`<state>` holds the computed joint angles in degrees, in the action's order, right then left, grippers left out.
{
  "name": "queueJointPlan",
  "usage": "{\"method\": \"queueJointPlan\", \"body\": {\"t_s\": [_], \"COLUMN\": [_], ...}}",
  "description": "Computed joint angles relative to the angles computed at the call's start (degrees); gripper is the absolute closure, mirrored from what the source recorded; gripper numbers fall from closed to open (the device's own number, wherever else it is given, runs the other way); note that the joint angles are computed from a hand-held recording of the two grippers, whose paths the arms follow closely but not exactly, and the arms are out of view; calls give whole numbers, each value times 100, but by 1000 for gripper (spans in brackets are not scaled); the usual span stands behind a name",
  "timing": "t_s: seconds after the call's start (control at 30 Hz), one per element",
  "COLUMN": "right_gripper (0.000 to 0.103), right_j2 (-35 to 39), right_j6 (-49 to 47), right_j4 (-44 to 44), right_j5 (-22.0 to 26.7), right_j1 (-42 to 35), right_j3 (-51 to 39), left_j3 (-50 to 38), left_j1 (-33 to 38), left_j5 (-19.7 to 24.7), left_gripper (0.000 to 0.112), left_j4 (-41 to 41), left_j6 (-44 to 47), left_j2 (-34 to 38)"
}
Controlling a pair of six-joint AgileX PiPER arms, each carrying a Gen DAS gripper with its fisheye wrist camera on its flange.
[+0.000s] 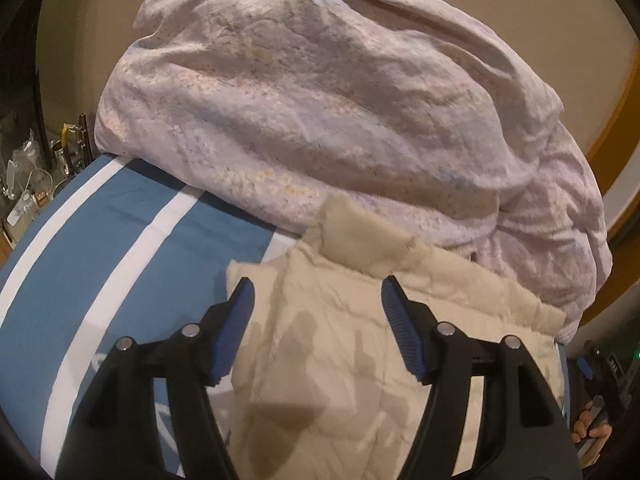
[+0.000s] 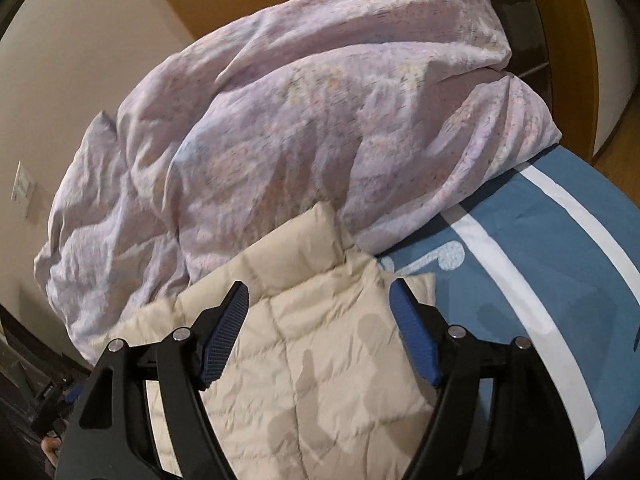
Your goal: Fold large clothes
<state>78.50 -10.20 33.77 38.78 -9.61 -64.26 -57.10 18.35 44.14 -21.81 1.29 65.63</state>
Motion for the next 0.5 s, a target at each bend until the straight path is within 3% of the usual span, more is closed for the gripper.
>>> {"method": "queueJointPlan", "body": {"t_s": [0.27,0.4,0.5], "right_gripper": [29,29,29], "right_j2": [371,690,873], "right_j6": [588,1247,2036], "right_j4": [-916,-1881,-2967], "right_j5": [-382,-697,-959], "right_j1": [686,1080,1354], "right_j3": [11,-90,-71], "left_j3": [-113,-172,-137], "left_j1": [-997,-1288,-1586], "left_j5": [-321,-576,-807], "left_gripper": [45,45,45], "left_j4": [1065,1494,2291], "left_j6": [-1132,-1522,-2207], "left_j2": [434,795,1059]}}
